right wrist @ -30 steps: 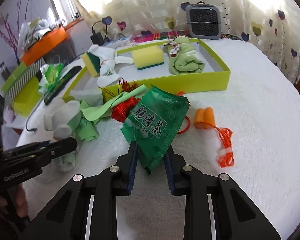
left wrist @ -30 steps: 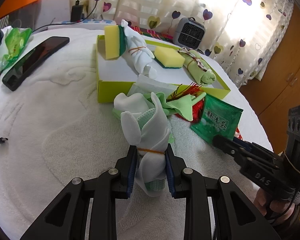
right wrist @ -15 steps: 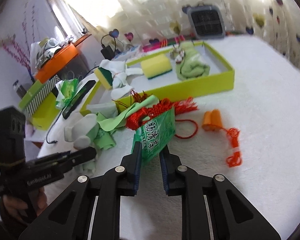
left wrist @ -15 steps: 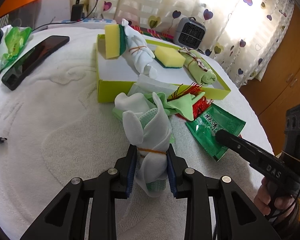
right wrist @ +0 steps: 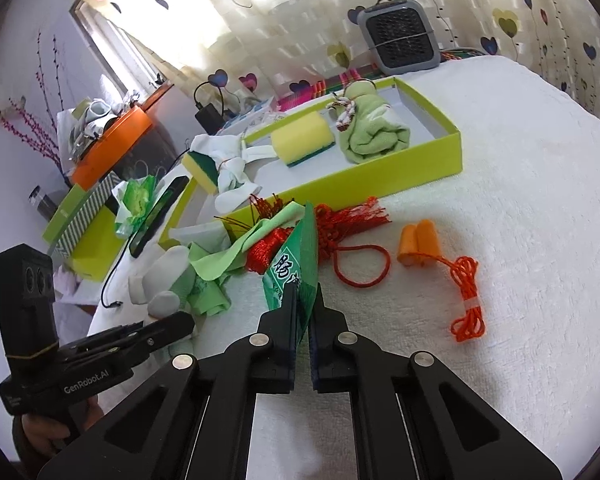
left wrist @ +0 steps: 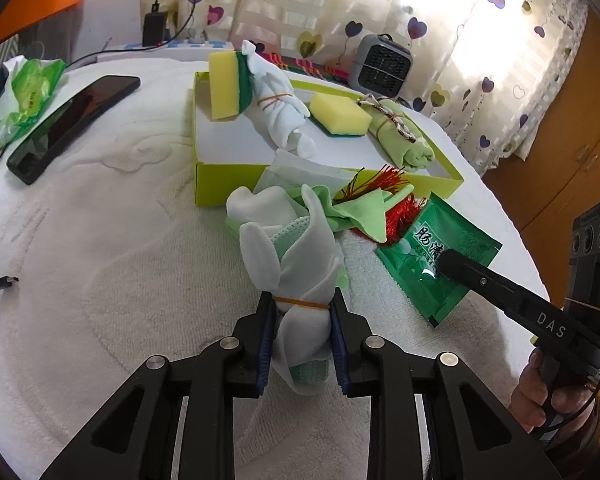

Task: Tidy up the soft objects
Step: 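Carry the packet with the right gripper while the left gripper carries the glove bundle over the box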

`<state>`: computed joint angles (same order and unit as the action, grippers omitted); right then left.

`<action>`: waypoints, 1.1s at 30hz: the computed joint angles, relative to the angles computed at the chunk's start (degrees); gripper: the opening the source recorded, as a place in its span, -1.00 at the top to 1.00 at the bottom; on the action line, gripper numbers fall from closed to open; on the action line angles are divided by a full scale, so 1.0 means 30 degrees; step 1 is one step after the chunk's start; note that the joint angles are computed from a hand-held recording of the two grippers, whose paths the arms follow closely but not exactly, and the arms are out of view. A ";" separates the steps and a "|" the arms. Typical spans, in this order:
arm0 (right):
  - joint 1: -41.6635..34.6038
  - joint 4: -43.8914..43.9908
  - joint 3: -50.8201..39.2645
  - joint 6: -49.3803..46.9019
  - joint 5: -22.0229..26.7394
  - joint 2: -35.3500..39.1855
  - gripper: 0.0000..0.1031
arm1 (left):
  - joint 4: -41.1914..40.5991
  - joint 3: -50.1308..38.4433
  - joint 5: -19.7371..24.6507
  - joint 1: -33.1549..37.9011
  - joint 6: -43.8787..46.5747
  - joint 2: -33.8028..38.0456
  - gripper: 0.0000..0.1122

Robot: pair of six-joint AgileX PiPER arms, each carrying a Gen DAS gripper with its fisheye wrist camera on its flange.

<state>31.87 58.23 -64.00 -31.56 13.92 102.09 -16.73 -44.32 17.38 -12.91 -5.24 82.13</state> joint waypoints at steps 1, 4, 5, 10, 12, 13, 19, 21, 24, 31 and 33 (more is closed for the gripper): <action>0.0002 0.0174 0.0078 -0.0199 -0.0049 -0.0061 0.91 | 0.0073 0.0012 -0.0024 -0.0024 -0.0087 -0.0009 0.59; 0.0113 0.0252 0.0255 -0.0486 -0.0222 -0.0270 0.92 | 0.0400 0.0034 0.0002 -0.0084 -0.0433 -0.0095 0.59; 0.0163 0.0169 0.0319 -0.0479 -0.0313 -0.0346 0.93 | 0.0648 0.0021 0.0001 -0.0165 -0.0735 -0.0121 0.60; 0.0057 0.1051 0.0696 -0.1384 -0.0368 -0.0690 0.94 | 0.0938 0.0312 0.0120 -0.0204 -0.1099 -0.0701 0.60; -0.0057 0.1709 0.0903 -0.2034 -0.0281 -0.0869 0.94 | 0.0946 0.0432 0.0169 -0.0190 -0.1110 -0.0934 0.60; -0.0088 0.2157 0.1056 -0.2473 -0.0277 -0.1006 0.94 | 0.1130 0.0512 0.0202 -0.0183 -0.1306 -0.1083 0.60; -0.0053 0.2548 0.1590 -0.2891 -0.0689 -0.1697 0.94 | 0.1765 0.0843 0.0332 -0.0088 -0.2051 -0.1860 0.60; -0.0085 0.2677 0.1625 -0.3014 -0.0674 -0.1785 0.94 | 0.2144 0.0871 0.0384 -0.0167 -0.2449 -0.2011 0.60; -0.0063 0.2760 0.1724 -0.3089 -0.0702 -0.1929 0.94 | 0.2616 0.0927 0.0459 -0.0293 -0.2980 -0.2237 0.60; -0.0057 0.3296 0.1847 -0.3676 -0.0756 -0.2139 0.94 | 0.3566 0.0842 0.0619 -0.0458 -0.3938 -0.2541 0.60; -0.0085 0.3529 0.1898 -0.3965 -0.0746 -0.2268 0.94 | 0.3930 0.0759 0.0694 -0.0536 -0.4294 -0.2667 0.60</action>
